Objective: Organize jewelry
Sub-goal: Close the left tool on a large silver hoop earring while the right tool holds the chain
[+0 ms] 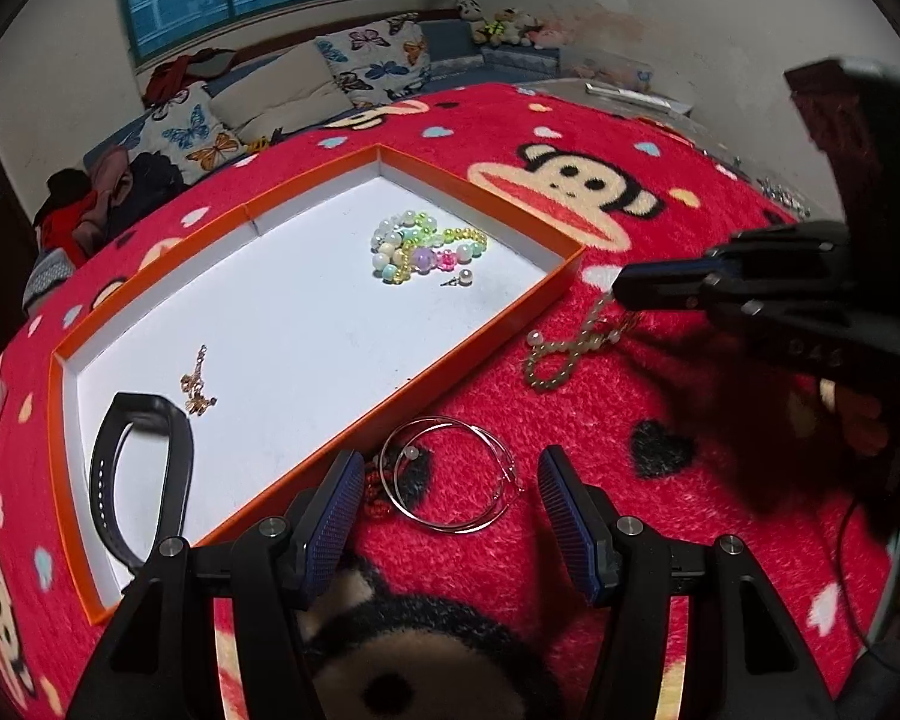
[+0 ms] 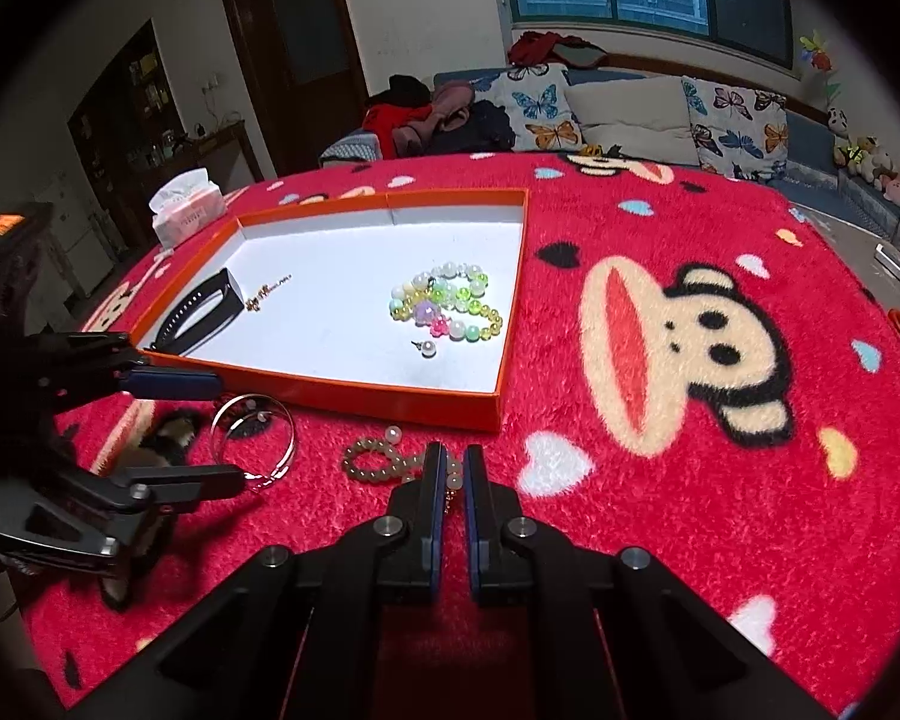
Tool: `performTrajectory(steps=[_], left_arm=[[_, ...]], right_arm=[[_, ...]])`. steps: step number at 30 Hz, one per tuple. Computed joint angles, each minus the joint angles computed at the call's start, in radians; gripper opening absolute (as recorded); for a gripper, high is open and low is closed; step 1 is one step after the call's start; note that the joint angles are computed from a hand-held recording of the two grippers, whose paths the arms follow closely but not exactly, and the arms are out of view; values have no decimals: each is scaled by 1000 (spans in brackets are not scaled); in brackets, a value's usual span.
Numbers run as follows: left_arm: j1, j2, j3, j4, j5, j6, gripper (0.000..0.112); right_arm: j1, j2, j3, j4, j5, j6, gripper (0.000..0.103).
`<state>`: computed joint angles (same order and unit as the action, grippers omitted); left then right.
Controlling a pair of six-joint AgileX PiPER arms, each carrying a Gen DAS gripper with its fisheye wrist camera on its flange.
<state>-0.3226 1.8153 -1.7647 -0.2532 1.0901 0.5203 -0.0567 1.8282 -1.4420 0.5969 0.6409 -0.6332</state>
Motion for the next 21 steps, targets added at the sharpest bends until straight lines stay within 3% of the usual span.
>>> performTrajectory(steps=[12,16,21], left_arm=[[-24,-18,63,33,-74,99,61],[-10,-21,63,2,-65,121,52],[-1,-33,78,-44,-35,143,50]], right_arm=[[-15,-22,14,47,-3,-31,8],[-18,-25,18,59,-4,-32,8],[-26,-30,25,70,-2,-40,8]])
